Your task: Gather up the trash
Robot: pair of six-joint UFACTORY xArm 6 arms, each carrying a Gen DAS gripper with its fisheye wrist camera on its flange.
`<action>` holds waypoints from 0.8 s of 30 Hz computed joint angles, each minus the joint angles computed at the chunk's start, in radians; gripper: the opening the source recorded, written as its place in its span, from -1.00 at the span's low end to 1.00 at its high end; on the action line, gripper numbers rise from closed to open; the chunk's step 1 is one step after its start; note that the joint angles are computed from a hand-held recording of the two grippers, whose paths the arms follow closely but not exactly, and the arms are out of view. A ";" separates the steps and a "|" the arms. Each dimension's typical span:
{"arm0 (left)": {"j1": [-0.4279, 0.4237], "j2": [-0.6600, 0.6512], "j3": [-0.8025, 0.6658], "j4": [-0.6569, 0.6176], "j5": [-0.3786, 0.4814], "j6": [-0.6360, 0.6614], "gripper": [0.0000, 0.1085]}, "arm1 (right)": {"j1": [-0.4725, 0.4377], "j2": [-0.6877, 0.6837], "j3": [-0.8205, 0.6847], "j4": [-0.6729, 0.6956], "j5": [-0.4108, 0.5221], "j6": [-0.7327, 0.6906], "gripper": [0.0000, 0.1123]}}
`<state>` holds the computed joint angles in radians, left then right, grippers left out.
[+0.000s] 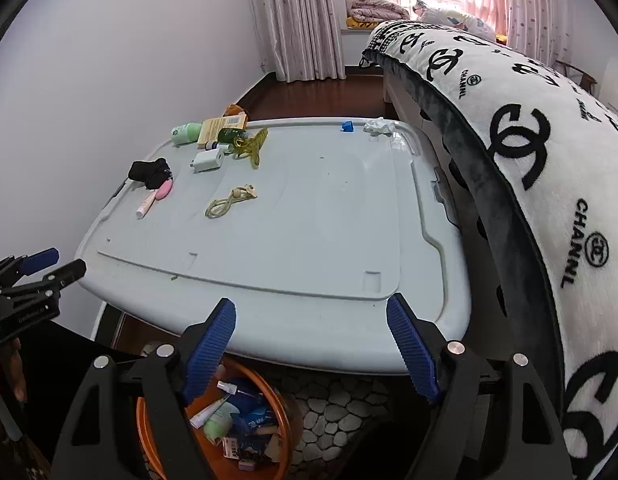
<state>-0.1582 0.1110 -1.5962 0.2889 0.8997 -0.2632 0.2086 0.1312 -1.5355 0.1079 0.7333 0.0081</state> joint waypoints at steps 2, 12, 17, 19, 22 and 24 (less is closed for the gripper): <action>0.008 0.019 -0.024 0.001 -0.002 -0.008 0.21 | -0.001 0.012 -0.016 -0.003 0.006 0.000 0.37; 0.031 0.113 -0.150 -0.009 0.006 -0.022 0.21 | 0.005 0.094 -0.115 -0.010 0.039 0.004 0.39; 0.027 0.172 -0.225 0.010 0.019 -0.016 0.21 | 0.005 0.125 -0.155 -0.021 0.043 0.010 0.42; 0.027 0.181 -0.233 0.016 0.008 -0.019 0.21 | 0.007 0.132 -0.162 -0.026 0.044 0.010 0.42; 0.023 0.186 -0.232 0.051 -0.024 -0.041 0.44 | 0.010 0.140 -0.167 -0.037 0.046 0.008 0.42; 0.020 0.183 -0.222 0.087 -0.054 -0.056 0.52 | 0.011 0.143 -0.167 -0.053 0.041 0.012 0.42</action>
<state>-0.1387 0.2939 -1.8181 0.3757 0.8453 -0.3188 0.2200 0.2742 -1.7024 0.0549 0.7744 0.0202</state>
